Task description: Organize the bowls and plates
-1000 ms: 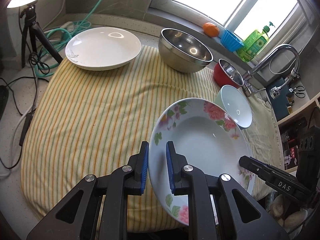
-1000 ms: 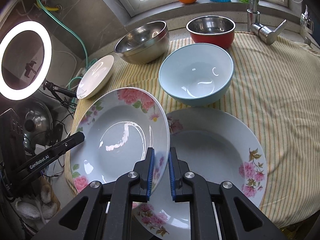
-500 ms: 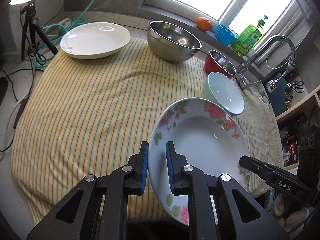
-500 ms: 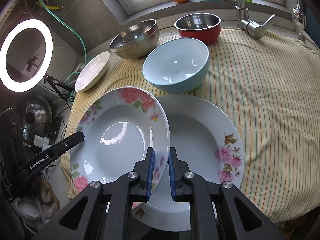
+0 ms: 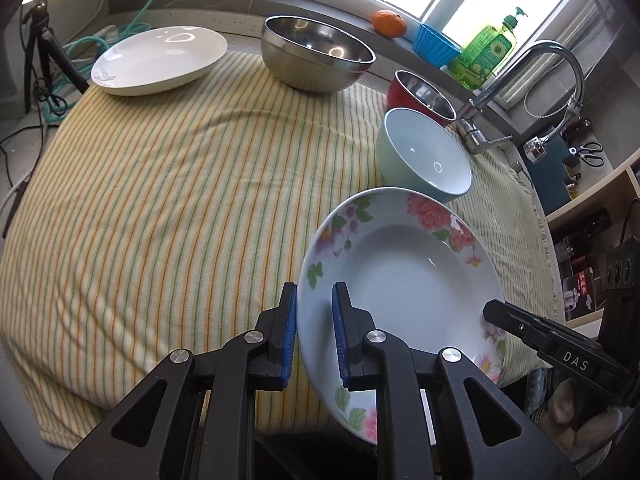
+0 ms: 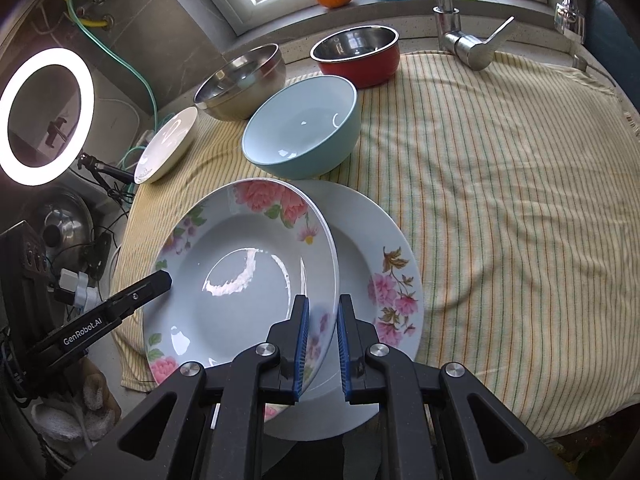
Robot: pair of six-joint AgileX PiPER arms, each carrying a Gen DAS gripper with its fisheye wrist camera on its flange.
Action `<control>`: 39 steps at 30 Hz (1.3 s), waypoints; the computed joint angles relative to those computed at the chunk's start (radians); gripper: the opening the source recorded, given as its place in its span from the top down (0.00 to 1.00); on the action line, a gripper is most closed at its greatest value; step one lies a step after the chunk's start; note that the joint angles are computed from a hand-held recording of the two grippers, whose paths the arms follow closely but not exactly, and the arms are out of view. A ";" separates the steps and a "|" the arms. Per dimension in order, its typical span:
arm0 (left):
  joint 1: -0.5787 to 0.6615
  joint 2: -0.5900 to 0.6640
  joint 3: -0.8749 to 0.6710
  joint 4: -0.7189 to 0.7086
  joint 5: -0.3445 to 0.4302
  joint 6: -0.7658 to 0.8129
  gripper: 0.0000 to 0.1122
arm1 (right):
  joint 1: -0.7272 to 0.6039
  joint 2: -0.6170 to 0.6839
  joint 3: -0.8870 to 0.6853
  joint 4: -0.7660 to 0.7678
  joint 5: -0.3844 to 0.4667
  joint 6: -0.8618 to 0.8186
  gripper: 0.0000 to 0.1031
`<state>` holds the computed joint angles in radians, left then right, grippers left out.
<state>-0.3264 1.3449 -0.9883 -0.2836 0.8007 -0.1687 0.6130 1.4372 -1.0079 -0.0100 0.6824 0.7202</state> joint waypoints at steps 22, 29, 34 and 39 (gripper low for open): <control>-0.078 0.071 -0.019 0.025 -0.007 -0.020 0.86 | -0.058 -0.009 0.052 0.000 -0.002 -0.032 0.88; -0.089 0.079 -0.029 0.048 -0.004 -0.037 0.86 | -0.065 0.001 0.060 0.018 -0.010 -0.050 0.88; -0.099 0.077 -0.029 0.069 -0.004 -0.049 0.87 | -0.059 0.007 0.056 0.014 -0.006 -0.052 0.88; -0.104 0.078 -0.029 0.078 -0.002 -0.050 0.87 | -0.056 0.010 0.049 -0.001 0.003 -0.041 0.88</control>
